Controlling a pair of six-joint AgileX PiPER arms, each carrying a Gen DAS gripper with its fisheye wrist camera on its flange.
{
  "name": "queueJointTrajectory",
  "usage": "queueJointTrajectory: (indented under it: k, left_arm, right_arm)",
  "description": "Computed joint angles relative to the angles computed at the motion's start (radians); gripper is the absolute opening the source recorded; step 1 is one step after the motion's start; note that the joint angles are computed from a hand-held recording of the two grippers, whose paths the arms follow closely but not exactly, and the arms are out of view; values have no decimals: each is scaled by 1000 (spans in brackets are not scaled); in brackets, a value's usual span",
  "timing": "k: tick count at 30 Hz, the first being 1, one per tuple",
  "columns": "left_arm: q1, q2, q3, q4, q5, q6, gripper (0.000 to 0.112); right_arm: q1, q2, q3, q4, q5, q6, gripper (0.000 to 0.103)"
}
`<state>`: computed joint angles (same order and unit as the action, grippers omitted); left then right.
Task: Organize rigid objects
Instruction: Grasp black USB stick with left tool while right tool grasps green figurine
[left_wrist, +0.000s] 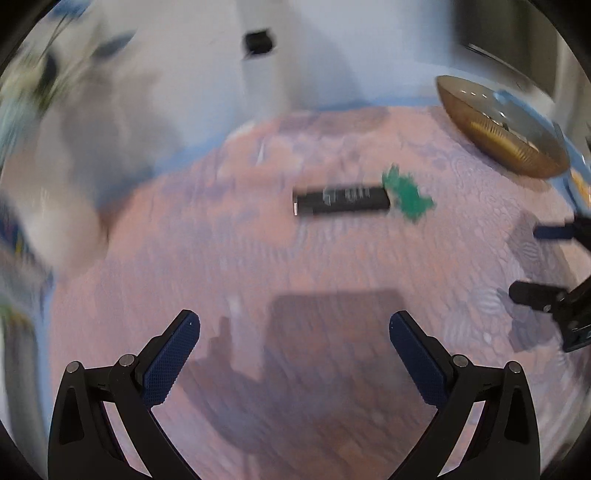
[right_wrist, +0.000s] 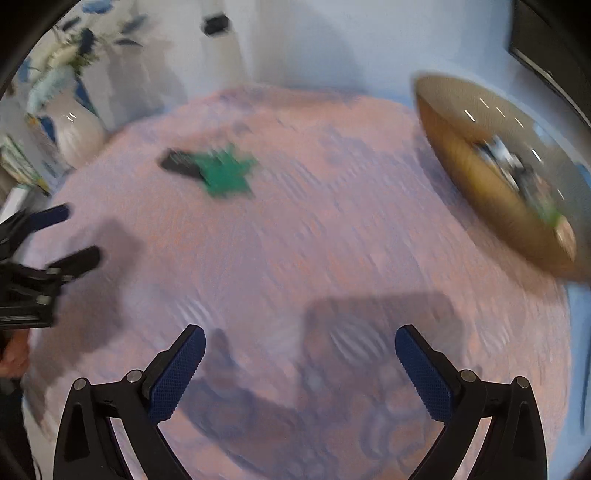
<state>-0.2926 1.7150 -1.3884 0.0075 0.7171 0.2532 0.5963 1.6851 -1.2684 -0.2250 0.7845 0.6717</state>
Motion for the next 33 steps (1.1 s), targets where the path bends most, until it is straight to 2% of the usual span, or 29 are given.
queueJointTrajectory:
  k: [3,5,7,10,11,12,13,14,17,23,24,27,29,33]
  left_arm:
    - [13,83,-122,-21,31,75,102]
    - [30,133,-195,-69,54,130,102]
    - [58,176,-249,-164,70,248,102]
    - [65,208,-286,-213,80,362,102]
    - [66,221,-298,-222,85,403,102]
    - [60,237,-312,-208,81,428,102]
    - [51,246,-310,-184,62,433,100]
    - [41,262,-324,-158,51,437,95]
    - [35,303,-364,-180,72,488,92]
    - [33,323,-382,-243,58,545,92]
    - [31,329,-390,-250,62,545,92]
    - [23,346,-418,-257,79,541,92]
    - [15,355,-436,-250,87,538,92]
    - [-9,389,-491,-231,110,515,90]
  right_arm:
    - [20,73,-122,-71,37,4,103]
    - [44,164,-249,-111,103,-5,102]
    - [62,208,-303,-145,107,-11,101]
    - [84,249,-342,-210,77,10,98]
    - [91,266,-356,-241,75,21,95]
    - [98,283,-372,-267,84,30,87]
    - [110,313,-401,-302,109,37,73]
    - [108,330,-416,-310,112,29,68]
    - [74,363,-438,-250,76,-22,66]
    - [67,355,-396,-284,27,6,64]
    - [68,353,-391,-292,26,15,59]
    - [59,320,-357,-289,48,40,35]
    - [39,274,-308,-275,58,55,34]
    - [-57,127,-107,-116,-99,-7,34]
